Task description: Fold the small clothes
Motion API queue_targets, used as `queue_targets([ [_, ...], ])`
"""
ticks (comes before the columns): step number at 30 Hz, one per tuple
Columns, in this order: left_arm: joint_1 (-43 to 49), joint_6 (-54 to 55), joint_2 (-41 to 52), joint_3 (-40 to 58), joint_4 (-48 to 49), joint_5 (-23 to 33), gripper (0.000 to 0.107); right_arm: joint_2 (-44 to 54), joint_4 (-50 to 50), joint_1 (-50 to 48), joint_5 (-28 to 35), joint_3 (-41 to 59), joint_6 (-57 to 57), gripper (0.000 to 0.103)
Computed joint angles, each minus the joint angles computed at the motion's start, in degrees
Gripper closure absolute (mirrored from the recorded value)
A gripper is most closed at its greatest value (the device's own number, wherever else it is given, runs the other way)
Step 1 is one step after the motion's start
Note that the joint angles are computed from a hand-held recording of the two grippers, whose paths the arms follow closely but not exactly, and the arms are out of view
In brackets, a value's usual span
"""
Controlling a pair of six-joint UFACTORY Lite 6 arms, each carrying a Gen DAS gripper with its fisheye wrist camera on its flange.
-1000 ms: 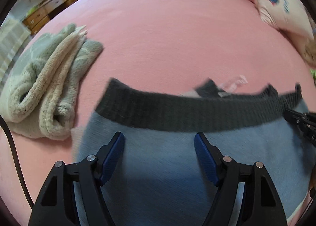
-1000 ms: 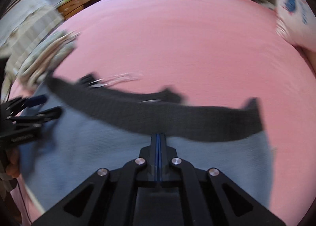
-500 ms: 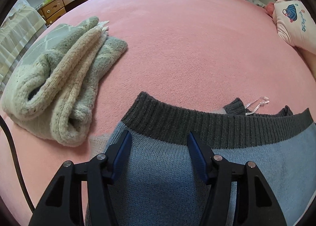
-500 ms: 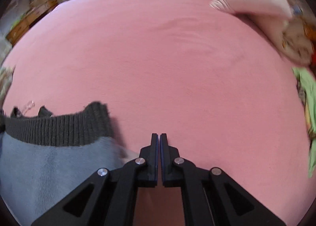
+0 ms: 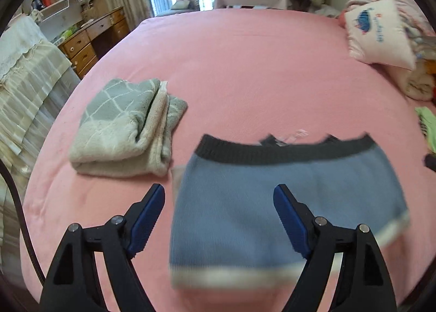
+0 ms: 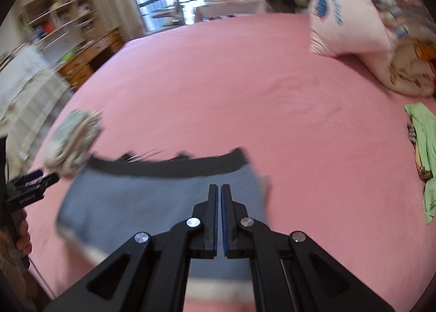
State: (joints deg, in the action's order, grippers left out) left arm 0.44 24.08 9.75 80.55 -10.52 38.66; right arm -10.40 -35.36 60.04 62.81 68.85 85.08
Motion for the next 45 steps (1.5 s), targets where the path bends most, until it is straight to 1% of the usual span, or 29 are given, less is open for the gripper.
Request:
queue_targets([
  [3, 2.7, 6.5, -9.8, -6.9, -6.4, 3.9, 0.025, 5.1, -2.0, 8.3, 3.0, 6.6, 4.1, 0.101],
  [4, 3.3, 8.1, -11.9, -8.6, -8.5, 4.8, 0.022, 7.1, -2.7, 11.0, 2.6, 8.2, 6.3, 0.101],
  [5, 4.1, 9.5, -13.7, -10.5, -10.2, 5.1, 0.021, 9.0, -2.8, 11.8, 1.6, 9.7, 6.8, 0.101],
  [8, 4.3, 13.1, -20.3, -19.7, -15.9, 2.4, 0.021, 15.4, -4.2, 13.7, -4.4, 12.1, 10.2, 0.101],
  [11, 2.8, 15.5, -22.4, -27.6, -20.6, -2.6, 0.021, 20.7, -4.9, 13.3, -10.2, 12.4, 14.1, 0.101],
  [13, 2.2, 18.8, -21.3, -31.4, -25.2, -6.2, 0.023, 22.0, -6.0, 12.4, -14.2, 10.2, 17.7, 0.101],
  [14, 1.7, 19.6, -19.6, -32.2, -26.4, -8.2, 0.027, 23.1, -6.7, 12.2, -15.3, 9.4, 19.3, 0.101],
  [16, 0.7, 21.0, -15.4, -33.0, -28.0, -11.9, 0.029, 24.1, -7.5, 11.4, -18.0, 7.6, 20.9, 0.101],
  [17, 0.4, 20.9, -13.1, -32.7, -27.9, -13.5, 0.031, 24.4, -7.6, 10.5, -19.7, 6.1, 21.3, 0.101],
  [18, 0.0, 20.7, -11.0, -32.6, -27.5, -15.4, 0.031, 24.6, -7.5, 10.2, -20.3, 5.2, 21.7, 0.101],
  [20, -0.3, 18.4, -6.1, -31.4, -24.5, -18.8, 0.032, 23.6, -7.0, 8.6, -23.4, 0.6, 23.2, 0.101],
  [21, 0.1, 18.9, -4.3, -31.2, -24.4, -20.3, 0.032, 23.0, -7.2, 8.0, -24.7, -1.7, 24.4, 0.101],
  [22, 1.1, 21.9, -2.6, -30.8, -26.5, -21.1, 0.032, 21.6, -8.0, 7.5, -26.0, -4.3, 25.9, 0.101],
  [24, 3.5, 30.8, -1.4, -30.5, -33.4, -20.2, 0.033, 17.2, -10.6, 7.3, -27.6, -11.2, 30.5, 0.103],
  [26, 5.3, 36.6, -1.2, -30.3, -36.8, -19.8, 0.036, 13.0, -12.3, 7.6, -27.3, -16.3, 33.6, 0.103],
  [28, 7.4, 41.3, -0.5, -29.5, -39.6, -17.5, 0.04, 6.8, -13.7, 8.5, -25.3, -22.7, 37.1, 0.103],
  [32, 11.3, 46.4, 0.1, -28.3, -42.8, -13.4, 0.048, -3.6, -12.7, 10.9, -19.4, -32.2, 40.2, 0.103],
  [34, 13.7, 48.9, 0.1, -28.2, -44.7, -11.3, 0.05, -11.9, -13.3, 12.4, -18.6, -39.1, 43.6, 0.103],
  [35, 14.4, 49.2, 0.1, -28.1, -45.1, -10.8, 0.05, -14.4, -12.4, 13.8, -16.6, -41.1, 44.8, 0.103],
  [36, 15.2, 49.8, -0.1, -28.3, -45.7, -10.4, 0.051, -14.6, -10.1, 15.0, -12.9, -41.0, 43.9, 0.103],
  [38, 16.6, 50.3, -0.8, -28.7, -46.2, -9.9, 0.051, -18.5, -9.4, 17.3, -10.6, -43.5, 45.4, 0.103],
  [40, 17.2, 50.2, -1.3, -29.2, -45.9, -11.2, 0.051, -20.0, -8.5, 18.2, -9.5, -44.6, 45.7, 0.103],
  [42, 17.6, 50.0, -1.1, -29.5, -45.3, -12.5, 0.051, -18.3, -7.6, 18.2, -9.3, -43.9, 44.5, 0.103],
  [45, 19.7, 51.4, -0.4, -29.6, -45.7, -11.5, 0.051, -15.4, -6.7, 19.0, -7.5, -41.5, 43.2, 0.103],
])
